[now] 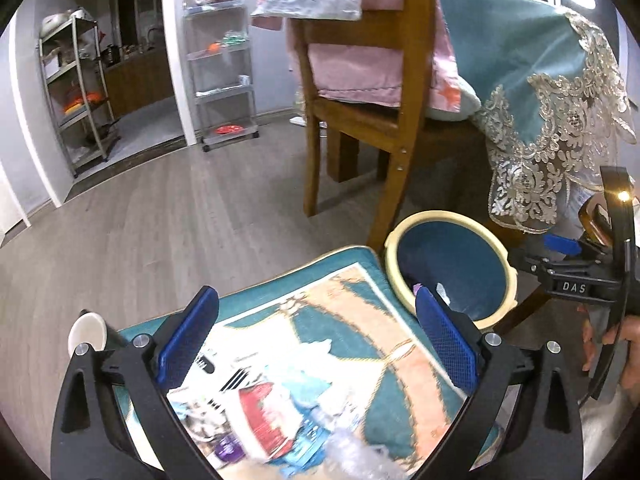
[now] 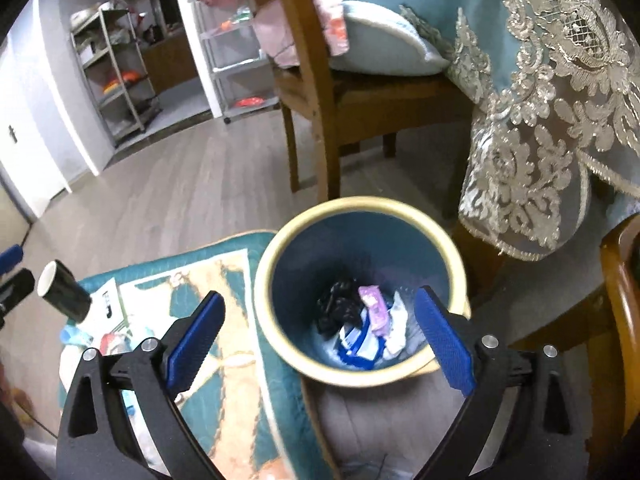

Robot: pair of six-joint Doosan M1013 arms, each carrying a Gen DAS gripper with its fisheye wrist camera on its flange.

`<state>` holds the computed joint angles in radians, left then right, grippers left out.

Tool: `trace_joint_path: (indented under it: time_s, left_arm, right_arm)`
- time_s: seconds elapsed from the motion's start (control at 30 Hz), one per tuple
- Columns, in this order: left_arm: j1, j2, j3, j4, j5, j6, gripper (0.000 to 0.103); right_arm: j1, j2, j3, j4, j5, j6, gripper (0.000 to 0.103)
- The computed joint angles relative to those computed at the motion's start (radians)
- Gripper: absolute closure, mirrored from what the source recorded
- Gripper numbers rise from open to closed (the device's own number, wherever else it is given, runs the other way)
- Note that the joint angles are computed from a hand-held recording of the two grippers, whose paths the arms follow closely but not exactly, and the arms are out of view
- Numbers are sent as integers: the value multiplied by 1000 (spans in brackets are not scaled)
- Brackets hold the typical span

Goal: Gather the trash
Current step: 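Move both grippers back over the remaining trash on the cushion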

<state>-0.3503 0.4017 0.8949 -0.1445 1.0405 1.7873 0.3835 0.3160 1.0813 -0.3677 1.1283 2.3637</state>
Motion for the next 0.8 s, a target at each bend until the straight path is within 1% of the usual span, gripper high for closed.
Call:
trace_joint_path:
  time_s: [0.1, 0.27, 0.43, 0.57, 0.63, 0.73, 0.8]
  left_arm:
    - [15, -20, 26, 1, -7, 2, 6]
    - [48, -56, 82, 11, -30, -22, 6]
    - [78, -85, 141, 69, -49, -80, 6]
    - [108, -101, 183, 62, -67, -119, 6]
    - [120, -106, 204, 88, -72, -139, 6]
    - [145, -99, 211, 96, -50, -165, 6]
    - [163, -93, 218, 124, -45, -196, 6]
  right_arm:
    - [20, 2, 0, -5, 0, 8, 8]
    - [60, 3, 8, 16, -34, 4, 8]
    - [104, 18, 4, 46, -58, -62, 8]
    - [136, 45, -20, 89, -51, -149, 8]
    - [147, 60, -35, 118, -39, -185, 8]
    - [166, 92, -71, 151, 0, -242, 8]
    - [176, 114, -96, 173, 21, -270, 8]
